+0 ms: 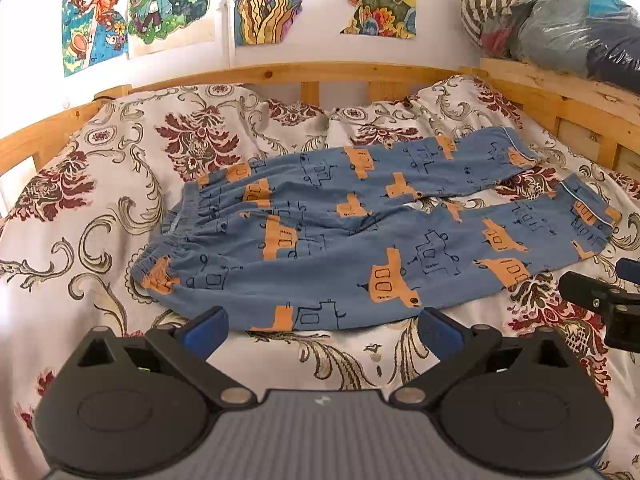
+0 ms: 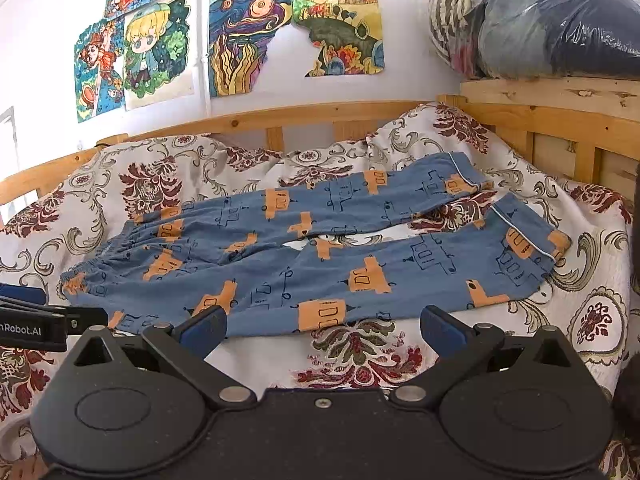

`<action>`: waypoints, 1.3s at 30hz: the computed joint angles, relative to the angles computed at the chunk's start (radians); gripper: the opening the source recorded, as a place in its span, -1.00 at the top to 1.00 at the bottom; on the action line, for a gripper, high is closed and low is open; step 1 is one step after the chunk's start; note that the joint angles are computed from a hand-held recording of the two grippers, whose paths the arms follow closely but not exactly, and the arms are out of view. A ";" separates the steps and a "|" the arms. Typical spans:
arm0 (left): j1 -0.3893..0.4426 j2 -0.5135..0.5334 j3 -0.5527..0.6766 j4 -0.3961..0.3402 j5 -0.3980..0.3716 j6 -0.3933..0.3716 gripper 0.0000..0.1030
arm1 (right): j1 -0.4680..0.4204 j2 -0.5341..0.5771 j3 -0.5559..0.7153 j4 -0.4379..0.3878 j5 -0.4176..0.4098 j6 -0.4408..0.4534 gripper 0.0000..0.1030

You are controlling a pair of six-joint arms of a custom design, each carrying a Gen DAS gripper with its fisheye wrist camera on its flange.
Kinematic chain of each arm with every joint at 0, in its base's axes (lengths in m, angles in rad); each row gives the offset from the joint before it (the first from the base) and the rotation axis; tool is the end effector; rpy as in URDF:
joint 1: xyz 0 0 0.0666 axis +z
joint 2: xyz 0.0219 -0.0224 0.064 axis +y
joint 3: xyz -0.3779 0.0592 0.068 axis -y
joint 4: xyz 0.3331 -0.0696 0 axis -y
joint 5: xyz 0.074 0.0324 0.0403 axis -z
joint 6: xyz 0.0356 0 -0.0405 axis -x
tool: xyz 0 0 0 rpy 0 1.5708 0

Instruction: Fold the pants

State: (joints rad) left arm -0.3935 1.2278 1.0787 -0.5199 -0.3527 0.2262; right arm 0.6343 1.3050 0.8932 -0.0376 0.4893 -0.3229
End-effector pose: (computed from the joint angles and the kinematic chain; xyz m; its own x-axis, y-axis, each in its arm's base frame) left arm 0.3485 -0.1318 0.3931 -0.5828 0.0141 -0.8125 -0.0217 0.9992 0.0328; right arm 0.3230 0.2164 0.3338 -0.3896 0.0611 -0.9189 -0.0616 0.9938 0.0922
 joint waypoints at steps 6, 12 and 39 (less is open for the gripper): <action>0.006 0.015 0.010 -0.022 0.005 0.025 -0.99 | -0.012 0.002 0.020 -0.034 -0.007 -0.013 -0.99; 0.023 0.036 0.038 -0.061 0.025 0.052 -0.99 | -0.030 0.002 0.042 -0.057 -0.024 -0.014 -0.99; 0.223 0.496 0.807 -0.381 0.217 -0.371 -0.99 | -0.335 0.302 0.657 -0.442 -0.485 0.430 -0.99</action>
State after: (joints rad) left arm -0.1707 1.7240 1.8856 -0.9012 -0.1355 -0.1443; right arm 0.2989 1.6070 1.5501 -0.4797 0.0040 0.1073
